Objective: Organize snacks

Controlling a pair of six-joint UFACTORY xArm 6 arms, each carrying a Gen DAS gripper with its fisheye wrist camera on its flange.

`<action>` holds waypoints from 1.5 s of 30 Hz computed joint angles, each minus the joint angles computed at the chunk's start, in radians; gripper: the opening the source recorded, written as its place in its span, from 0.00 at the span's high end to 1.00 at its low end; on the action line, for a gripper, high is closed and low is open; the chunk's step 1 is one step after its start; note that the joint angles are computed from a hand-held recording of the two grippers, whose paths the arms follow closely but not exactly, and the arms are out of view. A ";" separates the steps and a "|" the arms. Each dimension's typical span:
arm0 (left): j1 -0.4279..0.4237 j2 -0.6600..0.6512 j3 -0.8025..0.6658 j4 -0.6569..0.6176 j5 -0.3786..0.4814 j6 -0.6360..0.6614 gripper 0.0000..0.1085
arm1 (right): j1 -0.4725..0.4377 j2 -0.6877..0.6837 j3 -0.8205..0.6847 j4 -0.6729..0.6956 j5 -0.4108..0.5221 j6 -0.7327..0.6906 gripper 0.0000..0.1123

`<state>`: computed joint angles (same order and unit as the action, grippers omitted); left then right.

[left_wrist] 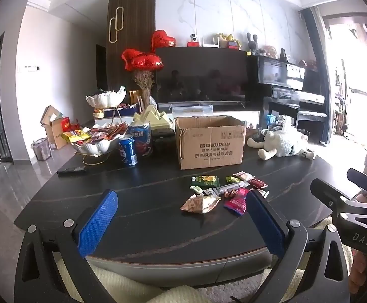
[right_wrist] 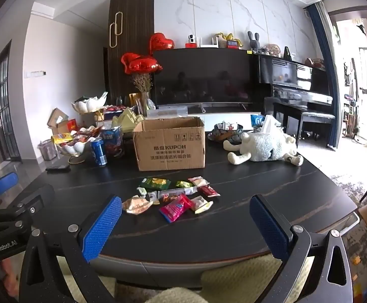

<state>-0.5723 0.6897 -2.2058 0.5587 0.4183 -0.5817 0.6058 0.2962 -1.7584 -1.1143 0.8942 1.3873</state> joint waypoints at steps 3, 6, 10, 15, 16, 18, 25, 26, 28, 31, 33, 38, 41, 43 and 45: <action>0.001 -0.003 0.007 0.013 -0.008 -0.011 0.05 | 0.001 0.000 0.001 -0.004 0.000 0.003 0.09; 0.002 -0.006 0.010 0.012 -0.008 -0.010 0.05 | 0.002 0.003 -0.004 -0.004 0.001 0.003 0.09; 0.001 -0.007 0.010 0.012 -0.008 -0.011 0.05 | 0.002 0.002 -0.002 -0.006 0.000 0.005 0.09; 0.001 -0.009 0.012 0.012 -0.008 -0.010 0.05 | 0.003 -0.003 0.003 -0.010 0.000 0.011 0.09; 0.001 -0.010 0.013 0.013 -0.009 -0.011 0.05 | 0.003 -0.005 0.007 -0.012 -0.001 0.012 0.09; 0.001 -0.010 0.013 0.018 -0.010 -0.016 0.05 | 0.003 -0.006 0.008 -0.013 -0.001 0.014 0.09; 0.000 -0.012 0.017 0.021 -0.011 -0.019 0.05 | 0.005 -0.008 0.006 -0.014 0.001 0.012 0.09; 0.000 -0.014 0.019 0.023 -0.012 -0.021 0.05 | 0.004 -0.008 0.006 -0.013 0.000 0.012 0.09; 0.000 -0.013 0.019 0.024 -0.012 -0.022 0.05 | 0.005 -0.008 0.009 -0.017 0.000 0.016 0.09; 0.000 -0.014 0.020 0.026 -0.013 -0.024 0.05 | 0.005 -0.008 0.007 -0.018 0.000 0.016 0.09; 0.000 -0.017 0.024 0.028 -0.013 -0.026 0.05 | 0.005 -0.008 0.008 -0.019 0.000 0.017 0.09; 0.000 -0.018 0.027 0.032 -0.015 -0.030 0.05 | 0.005 -0.007 0.006 -0.018 0.000 0.016 0.09; 0.000 -0.017 0.026 0.035 -0.016 -0.032 0.05 | 0.005 -0.009 0.012 -0.021 -0.001 0.021 0.09; 0.000 -0.019 0.029 0.035 -0.017 -0.033 0.05 | 0.005 -0.009 0.012 -0.023 -0.003 0.022 0.09; -0.001 -0.021 0.032 0.041 -0.017 -0.039 0.05 | 0.005 -0.010 0.013 -0.024 -0.003 0.023 0.09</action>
